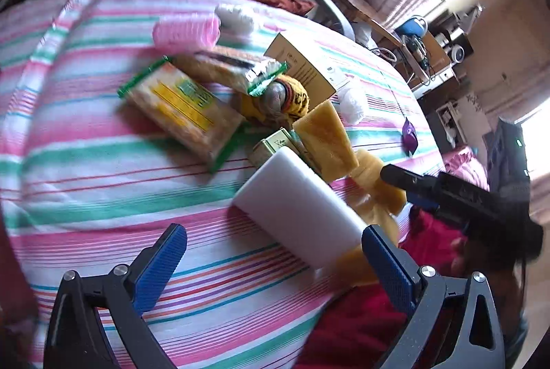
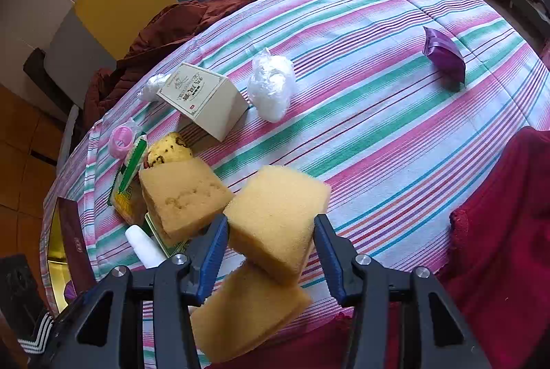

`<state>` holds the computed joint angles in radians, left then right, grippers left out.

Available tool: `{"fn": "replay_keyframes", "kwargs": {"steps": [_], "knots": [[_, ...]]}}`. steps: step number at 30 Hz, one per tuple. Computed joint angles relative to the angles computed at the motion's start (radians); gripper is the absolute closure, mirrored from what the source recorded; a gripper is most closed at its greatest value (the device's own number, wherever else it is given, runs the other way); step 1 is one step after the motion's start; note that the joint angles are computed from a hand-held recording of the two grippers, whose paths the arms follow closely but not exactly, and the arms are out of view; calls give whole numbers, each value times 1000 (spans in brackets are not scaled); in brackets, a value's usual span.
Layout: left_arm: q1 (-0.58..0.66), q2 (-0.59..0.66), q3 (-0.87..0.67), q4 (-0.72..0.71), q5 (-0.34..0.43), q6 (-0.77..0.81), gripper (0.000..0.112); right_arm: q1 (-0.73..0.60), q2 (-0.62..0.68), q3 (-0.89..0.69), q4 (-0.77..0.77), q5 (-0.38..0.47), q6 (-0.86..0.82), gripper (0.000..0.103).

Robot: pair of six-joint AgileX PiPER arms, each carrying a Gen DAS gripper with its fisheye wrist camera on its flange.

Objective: Organize objects
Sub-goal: 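Grasp the white eraser block with the left gripper while the right grasps a yellow sponge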

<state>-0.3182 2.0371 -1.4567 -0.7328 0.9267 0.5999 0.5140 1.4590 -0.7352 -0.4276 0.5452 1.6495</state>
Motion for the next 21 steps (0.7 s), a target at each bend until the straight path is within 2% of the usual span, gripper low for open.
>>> {"fn": "replay_keyframes", "kwargs": {"steps": [5,9,11,14,19,21], "knots": [[-51,60,-87,47,8,-160,10,2,5,-7,7,2,-10,52],[-98,98,-133,105,-15,-220,10,0,3,0,-7,-11,8,51],[-102,98,-114,125,-28,-203,10,-2,3,1,-3,-13,2,51],[-76,51,-44,96,-59,-96,10,-5,2,3,2,-16,-6,51],[3,9,16,83,-22,-1,9,-2,8,-3,-1,-13,-1,51],[10,-9,41,119,-41,-15,10,-3,11,-5,4,-12,-6,51]]}}
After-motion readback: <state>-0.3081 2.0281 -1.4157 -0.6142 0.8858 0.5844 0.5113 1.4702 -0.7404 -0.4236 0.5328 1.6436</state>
